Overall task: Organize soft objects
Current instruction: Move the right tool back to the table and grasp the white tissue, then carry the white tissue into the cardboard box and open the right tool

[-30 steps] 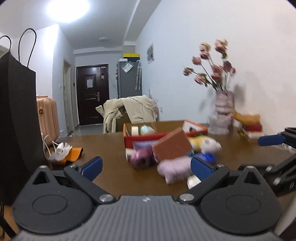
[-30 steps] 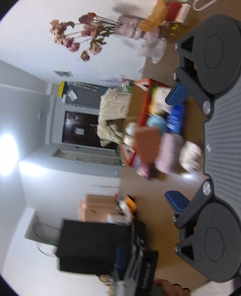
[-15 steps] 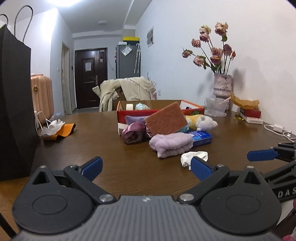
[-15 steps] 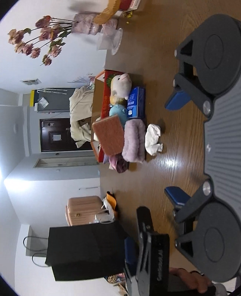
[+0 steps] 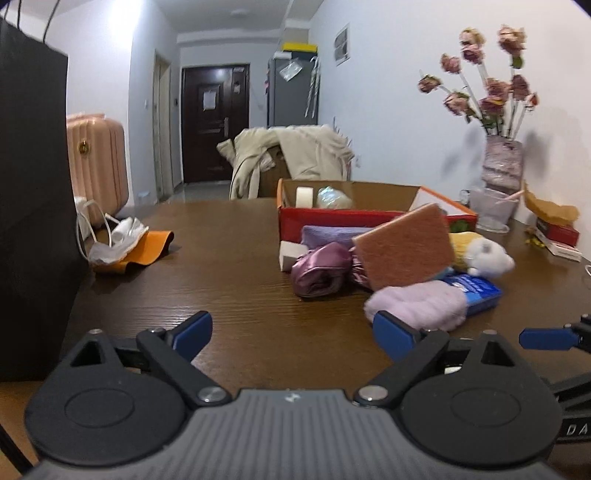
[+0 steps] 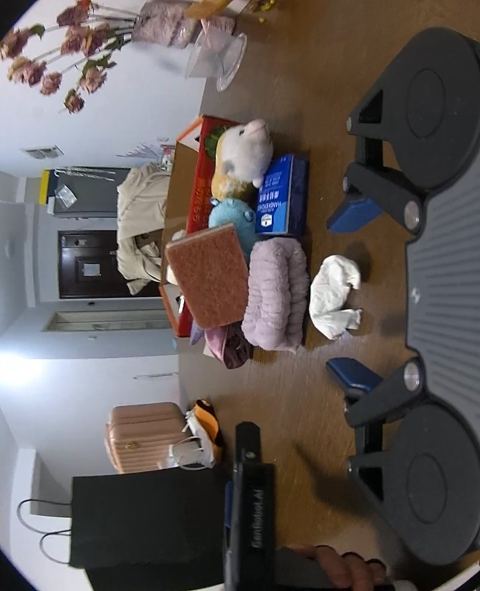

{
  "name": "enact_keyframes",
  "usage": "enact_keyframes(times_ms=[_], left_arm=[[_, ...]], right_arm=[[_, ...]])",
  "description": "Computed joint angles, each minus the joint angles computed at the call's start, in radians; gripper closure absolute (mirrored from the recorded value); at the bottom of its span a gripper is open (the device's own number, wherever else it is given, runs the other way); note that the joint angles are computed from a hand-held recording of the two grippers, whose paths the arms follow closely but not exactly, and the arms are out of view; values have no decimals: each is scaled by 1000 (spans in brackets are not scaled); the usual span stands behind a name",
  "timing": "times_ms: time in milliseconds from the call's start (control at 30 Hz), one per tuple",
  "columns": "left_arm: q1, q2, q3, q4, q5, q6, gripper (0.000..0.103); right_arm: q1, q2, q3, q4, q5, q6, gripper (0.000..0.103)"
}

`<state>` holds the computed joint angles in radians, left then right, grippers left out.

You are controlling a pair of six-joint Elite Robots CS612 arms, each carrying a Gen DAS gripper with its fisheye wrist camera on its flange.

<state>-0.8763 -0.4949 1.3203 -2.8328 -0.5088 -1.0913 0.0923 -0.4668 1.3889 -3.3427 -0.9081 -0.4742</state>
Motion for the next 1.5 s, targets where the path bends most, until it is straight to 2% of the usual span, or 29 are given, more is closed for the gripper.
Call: enact_keyframes(times_ms=[67, 167, 233, 267, 433, 500, 533, 600, 633, 700, 767, 900, 1033, 1333, 1500], left_arm=[[11, 2, -4, 2, -10, 5, 9], [32, 7, -15, -21, -21, 40, 9], [49, 11, -31, -1, -25, 49, 11], [59, 16, -41, -10, -29, 69, 16], [118, 53, -114, -105, -127, 189, 33], [142, 63, -140, -105, -175, 187, 47], [154, 68, -152, -101, -200, 177, 49], [176, 77, -170, -109, -259, 171, 62], [186, 83, -179, -111, -291, 173, 66], [200, 97, -193, -145, -333, 182, 88], [206, 102, -195, -183, -355, 183, 88], [194, 91, -180, -174, -321, 170, 89], [170, 63, -145, -126, -261, 120, 89], [77, -30, -8, -98, -86, 4, 89], [23, -59, 31, -128, 4, 11, 89]], right_arm=[[9, 9, -29, 36, -14, -5, 35], [21, 19, -66, 103, -39, -27, 53], [25, 25, -86, 143, -46, -44, 72], [27, 26, -95, 164, -48, -55, 88], [26, 37, -134, 184, -35, -44, 92], [24, 41, -144, 161, -29, -27, 93], [23, 43, -151, 144, -26, -13, 93], [22, 48, -167, 126, -23, 9, 93], [22, 52, -175, 116, -26, 21, 93], [22, 62, -197, 109, -30, 41, 93], [23, 70, -215, 114, -35, 52, 93], [22, 73, -223, 126, -38, 54, 93], [19, 63, -206, 106, -37, 55, 93], [-10, -3, -73, -76, 21, 94, 93], [-30, -39, -1, -187, 75, 112, 93]])
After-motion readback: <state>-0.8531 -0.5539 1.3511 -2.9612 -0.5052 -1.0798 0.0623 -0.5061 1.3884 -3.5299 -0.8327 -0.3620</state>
